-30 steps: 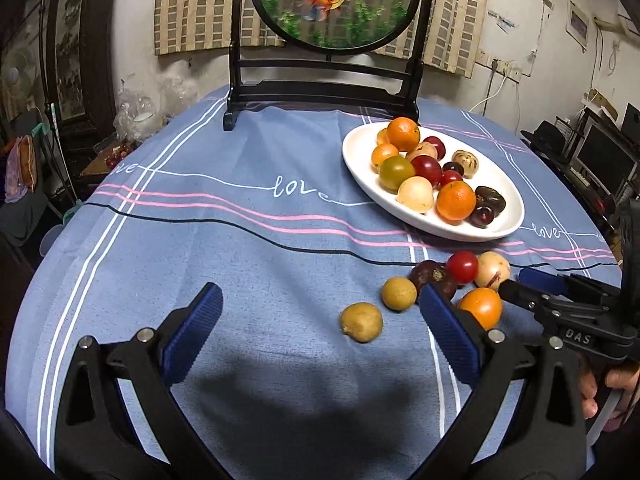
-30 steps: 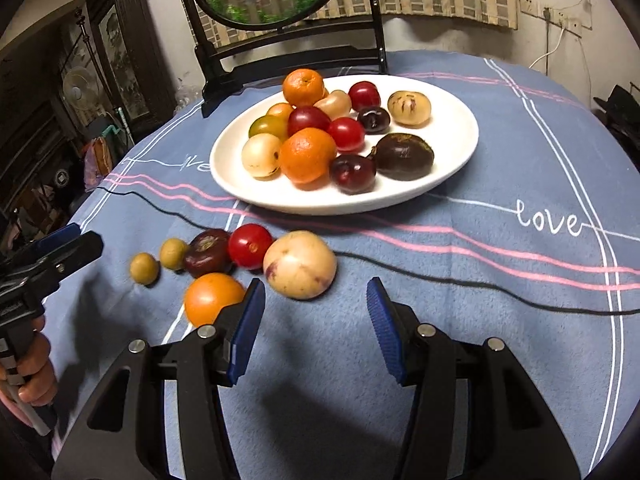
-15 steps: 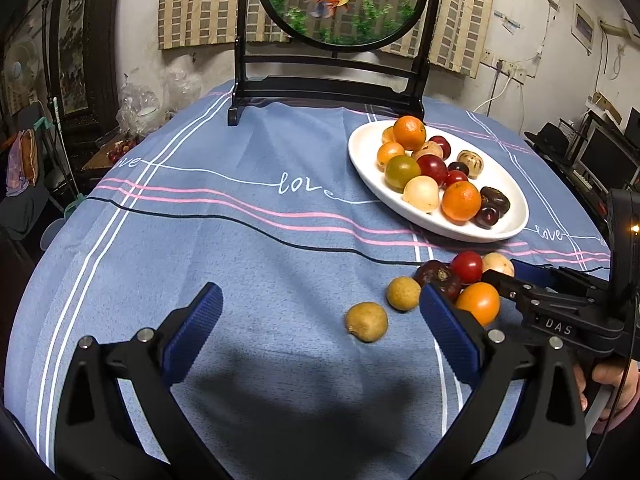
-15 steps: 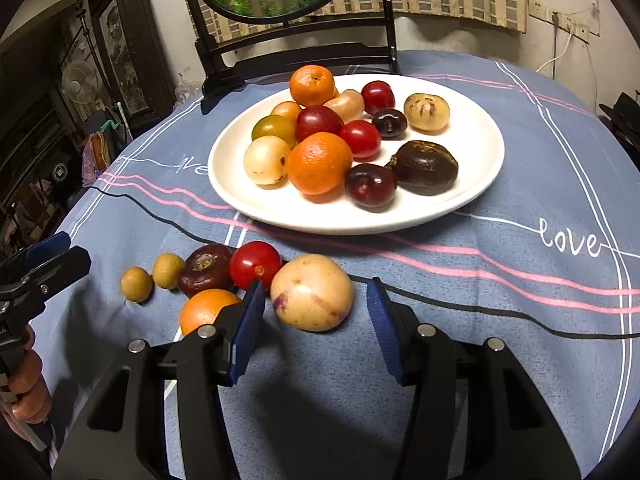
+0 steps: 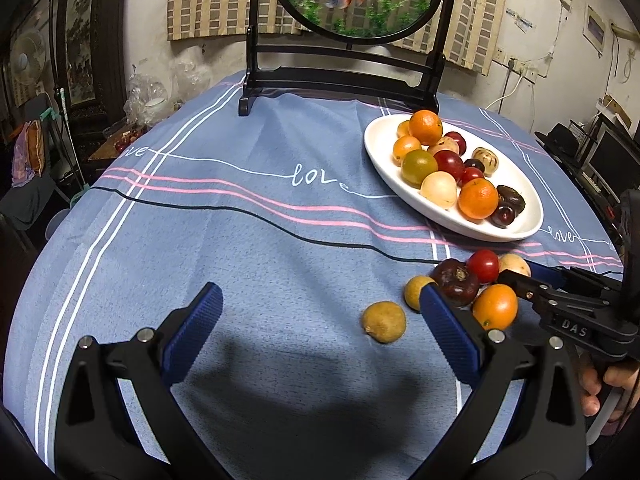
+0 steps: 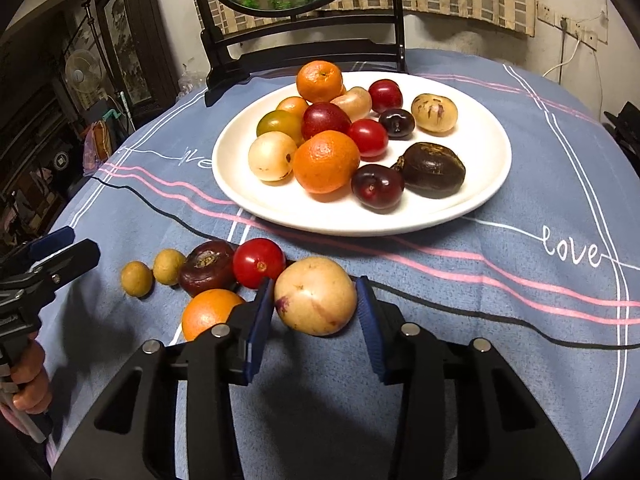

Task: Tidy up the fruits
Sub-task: 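Grasp the large pale potato-like fruit with the right tool while the left grasps a small yellow fruit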

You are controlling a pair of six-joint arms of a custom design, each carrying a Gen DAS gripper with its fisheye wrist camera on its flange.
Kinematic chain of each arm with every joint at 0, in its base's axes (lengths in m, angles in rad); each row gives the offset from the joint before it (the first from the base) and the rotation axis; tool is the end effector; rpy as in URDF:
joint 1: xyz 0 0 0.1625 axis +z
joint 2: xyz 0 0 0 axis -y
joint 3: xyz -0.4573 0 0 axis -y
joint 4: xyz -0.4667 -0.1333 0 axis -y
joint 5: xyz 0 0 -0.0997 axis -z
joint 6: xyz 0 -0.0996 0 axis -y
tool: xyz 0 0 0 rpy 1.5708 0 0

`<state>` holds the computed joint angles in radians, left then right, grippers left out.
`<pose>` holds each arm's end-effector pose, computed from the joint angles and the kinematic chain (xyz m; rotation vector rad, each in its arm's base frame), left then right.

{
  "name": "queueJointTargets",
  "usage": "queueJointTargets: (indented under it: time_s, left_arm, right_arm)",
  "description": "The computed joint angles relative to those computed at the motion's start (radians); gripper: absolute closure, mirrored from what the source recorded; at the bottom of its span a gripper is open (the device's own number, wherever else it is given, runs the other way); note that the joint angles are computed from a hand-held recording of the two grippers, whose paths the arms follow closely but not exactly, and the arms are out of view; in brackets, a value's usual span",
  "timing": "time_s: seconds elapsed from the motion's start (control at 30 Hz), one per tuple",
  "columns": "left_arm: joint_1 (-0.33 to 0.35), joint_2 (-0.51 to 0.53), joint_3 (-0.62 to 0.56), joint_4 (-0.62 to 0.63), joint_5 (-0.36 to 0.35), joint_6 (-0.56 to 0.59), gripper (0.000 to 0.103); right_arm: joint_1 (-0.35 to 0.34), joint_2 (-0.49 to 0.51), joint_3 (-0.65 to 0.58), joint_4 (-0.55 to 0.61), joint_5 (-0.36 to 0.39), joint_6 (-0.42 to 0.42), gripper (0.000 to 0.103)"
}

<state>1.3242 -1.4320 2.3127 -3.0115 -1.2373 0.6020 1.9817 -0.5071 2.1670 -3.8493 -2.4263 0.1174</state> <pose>0.0401 -0.5204 0.2287 0.9711 2.4603 -0.6691 0.2439 -0.4144 -0.0757 0.0048 -2.3145 0.9791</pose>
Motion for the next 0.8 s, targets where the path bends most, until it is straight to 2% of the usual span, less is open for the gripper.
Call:
queueJointTargets:
  time_s: [0.07, 0.2, 0.3, 0.4, 0.47, 0.8]
  left_arm:
    - [0.005, 0.003, -0.006, 0.012, -0.01, 0.001, 0.003]
    - [0.014, -0.007, -0.001, 0.041, -0.072, 0.067, 0.005]
    - [0.002, -0.017, 0.027, 0.045, -0.093, 0.154, 0.013]
    - [-0.011, -0.007, 0.045, 0.043, -0.075, 0.204, 0.036]
    - [-0.016, 0.009, 0.041, 0.074, -0.048, 0.211, 0.064]
    - [-0.018, 0.045, 0.041, 0.022, 0.01, 0.217, 0.066]
  right_arm:
    - [0.001, -0.009, 0.014, -0.015, 0.009, 0.018, 0.061]
    - [0.033, -0.011, 0.027, -0.084, -0.053, 0.003, 0.061]
    - [0.028, -0.024, 0.046, -0.088, -0.033, 0.038, 0.061]
    - [0.028, -0.026, 0.046, -0.068, -0.023, 0.045, 0.061]
    - [0.033, -0.026, 0.045, -0.063, -0.021, 0.043, 0.061]
    - [0.033, -0.032, 0.049, -0.046, -0.022, 0.063, 0.061]
